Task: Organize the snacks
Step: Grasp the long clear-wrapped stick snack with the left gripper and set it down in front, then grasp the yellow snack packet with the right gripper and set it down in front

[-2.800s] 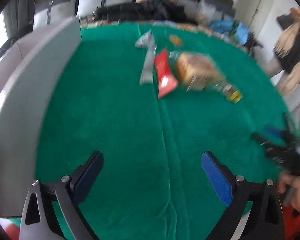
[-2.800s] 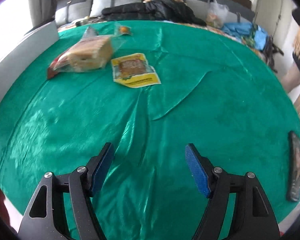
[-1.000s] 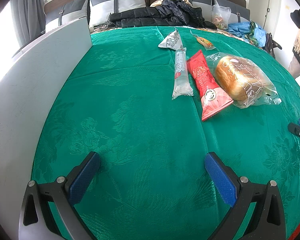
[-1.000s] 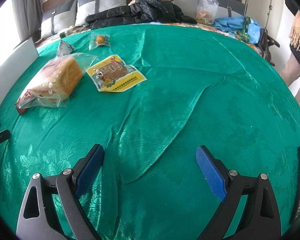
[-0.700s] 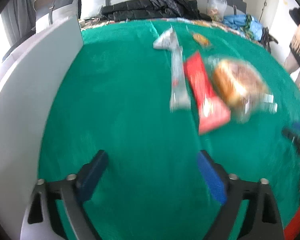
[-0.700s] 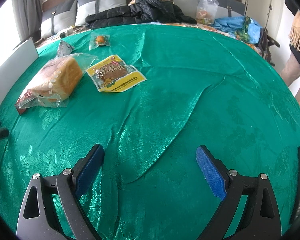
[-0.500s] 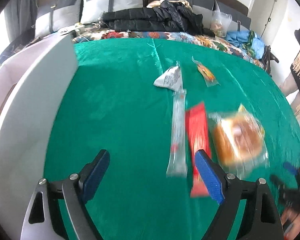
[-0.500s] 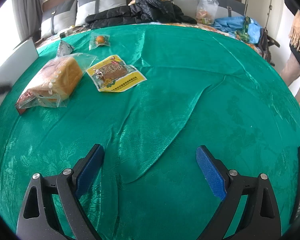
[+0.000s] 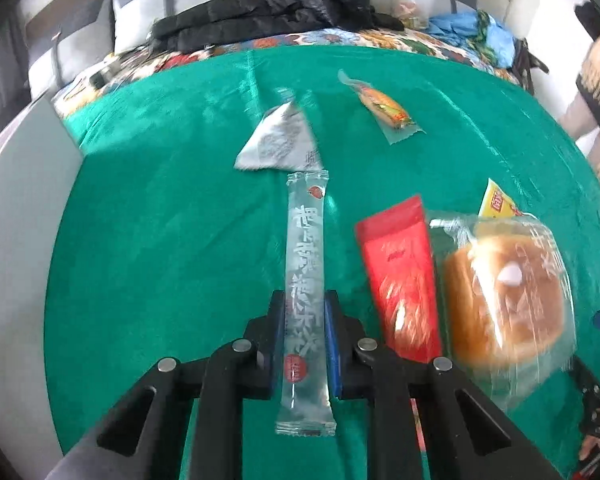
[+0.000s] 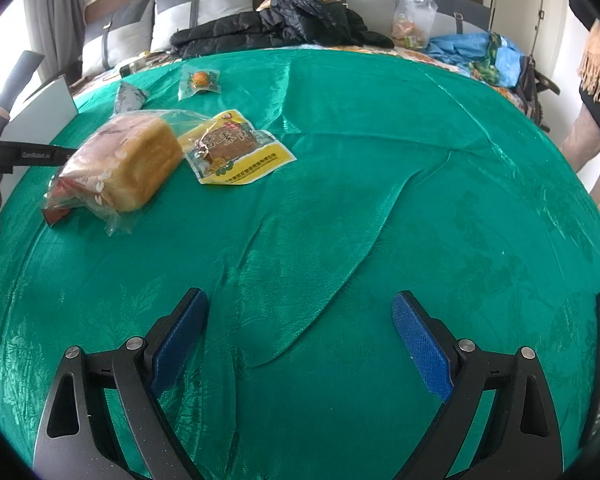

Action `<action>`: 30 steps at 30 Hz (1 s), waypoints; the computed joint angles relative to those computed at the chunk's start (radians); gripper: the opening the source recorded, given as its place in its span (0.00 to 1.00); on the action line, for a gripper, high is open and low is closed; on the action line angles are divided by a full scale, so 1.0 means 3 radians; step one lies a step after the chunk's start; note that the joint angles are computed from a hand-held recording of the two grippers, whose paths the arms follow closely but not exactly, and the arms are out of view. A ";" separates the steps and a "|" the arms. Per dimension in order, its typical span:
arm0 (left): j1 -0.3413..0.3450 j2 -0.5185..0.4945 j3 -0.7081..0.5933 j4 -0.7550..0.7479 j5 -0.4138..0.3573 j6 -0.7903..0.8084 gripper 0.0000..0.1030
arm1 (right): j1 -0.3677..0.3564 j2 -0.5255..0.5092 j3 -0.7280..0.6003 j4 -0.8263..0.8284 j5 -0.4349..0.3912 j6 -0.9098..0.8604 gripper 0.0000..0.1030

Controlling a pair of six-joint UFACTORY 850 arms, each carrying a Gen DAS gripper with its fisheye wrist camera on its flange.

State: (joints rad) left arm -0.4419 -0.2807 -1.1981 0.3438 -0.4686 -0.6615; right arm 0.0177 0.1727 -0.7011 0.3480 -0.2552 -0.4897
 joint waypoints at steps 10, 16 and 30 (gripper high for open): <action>-0.0013 0.1212 0.1367 0.0461 0.0050 -0.1046 0.25 | -0.0001 -0.0003 0.0000 0.0000 0.0002 0.0000 0.93; -0.0162 0.1253 0.1575 0.1569 -0.0077 -0.2179 0.94 | 0.0000 -0.0005 0.0000 -0.0004 0.0003 0.0005 0.93; -0.0115 0.1204 0.1608 0.2034 0.0032 -0.2678 1.00 | -0.0021 -0.0043 -0.0053 0.0102 -0.0091 -0.0194 0.92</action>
